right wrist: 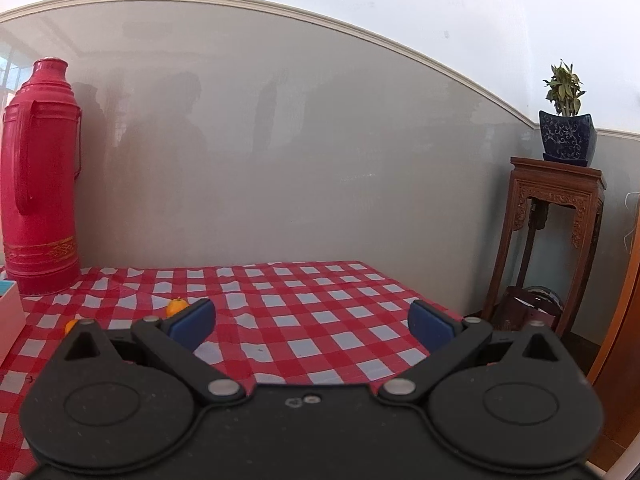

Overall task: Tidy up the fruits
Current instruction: 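Carry the bread cube over the box and open the left gripper, then grasp the remaining dark date with the right gripper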

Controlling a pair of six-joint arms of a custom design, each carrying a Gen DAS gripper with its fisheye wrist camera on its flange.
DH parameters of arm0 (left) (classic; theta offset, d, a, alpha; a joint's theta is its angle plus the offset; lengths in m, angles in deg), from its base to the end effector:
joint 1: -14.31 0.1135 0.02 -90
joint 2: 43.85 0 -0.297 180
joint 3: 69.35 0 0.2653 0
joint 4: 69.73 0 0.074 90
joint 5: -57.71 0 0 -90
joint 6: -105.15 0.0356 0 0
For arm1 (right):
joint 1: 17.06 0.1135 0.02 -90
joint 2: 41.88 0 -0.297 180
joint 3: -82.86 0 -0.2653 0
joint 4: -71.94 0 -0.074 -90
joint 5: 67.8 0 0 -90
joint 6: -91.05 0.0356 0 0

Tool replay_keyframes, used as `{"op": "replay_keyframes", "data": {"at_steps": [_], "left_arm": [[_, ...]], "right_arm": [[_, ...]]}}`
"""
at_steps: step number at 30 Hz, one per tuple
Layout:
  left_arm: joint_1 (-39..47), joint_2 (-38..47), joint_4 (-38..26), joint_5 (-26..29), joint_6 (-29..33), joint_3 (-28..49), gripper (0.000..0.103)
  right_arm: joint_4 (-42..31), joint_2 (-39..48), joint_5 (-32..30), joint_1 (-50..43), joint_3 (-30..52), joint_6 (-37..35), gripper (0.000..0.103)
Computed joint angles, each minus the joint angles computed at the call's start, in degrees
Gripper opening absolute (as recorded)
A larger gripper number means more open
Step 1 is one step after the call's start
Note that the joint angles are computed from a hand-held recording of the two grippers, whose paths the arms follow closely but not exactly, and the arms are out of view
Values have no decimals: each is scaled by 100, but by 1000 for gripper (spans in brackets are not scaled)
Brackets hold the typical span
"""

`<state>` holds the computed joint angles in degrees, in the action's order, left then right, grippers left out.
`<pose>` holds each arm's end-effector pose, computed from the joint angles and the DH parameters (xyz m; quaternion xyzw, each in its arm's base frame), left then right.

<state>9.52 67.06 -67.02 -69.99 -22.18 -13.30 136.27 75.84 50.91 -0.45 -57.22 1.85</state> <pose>0.3420 -0.0068 0.0933 -0.3514 0.8300 0.1749 0.3963 0.3082 0.0741 0.0926 0.0475 0.7745 -0.1016 0.6225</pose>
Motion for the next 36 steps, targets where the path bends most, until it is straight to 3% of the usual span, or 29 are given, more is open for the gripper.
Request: {"op": "replay_keyframes", "data": {"at_steps": [1,3,6,10,14,18,21,23,25,30,33,36], "left_arm": [[31,-22,-49,6,-50,-14,55],[103,-140,43,6,-80,-140,76],[21,-397,510,-327,164,-486,76],[185,-848,755,-174,519,-835,83],[401,-1357,888,-172,768,-1188,84],[734,-1738,1180,-238,1010,-1641,92],[950,-1916,1453,-440,1140,-1976,92],[1141,-2005,1648,-506,1235,-2167,93],[1298,-1991,1909,-666,1304,-2347,96],[1825,-1878,2241,-447,1380,-2497,99],[2031,-1740,2212,-268,1368,-2450,99],[2181,-1629,2225,-105,1347,-2423,99]], "right_arm": [[-11,15,7,49,22,-21,97],[-103,12,-47,131,77,-46,97],[-278,3,-204,198,170,-10,97],[-723,-61,-816,141,356,183,97],[-1734,-165,-1327,42,777,508,97],[-2486,-87,-1622,34,1247,686,96],[-3003,62,-1909,32,1667,666,88],[-3382,185,-2036,8,1949,688,69],[-3739,309,-2207,-32,2205,781,57],[-4609,653,-2303,-59,2905,993,60],[-4717,775,-2200,-13,3073,991,55],[-4876,871,-2384,-36,3209,1002,30]]}}
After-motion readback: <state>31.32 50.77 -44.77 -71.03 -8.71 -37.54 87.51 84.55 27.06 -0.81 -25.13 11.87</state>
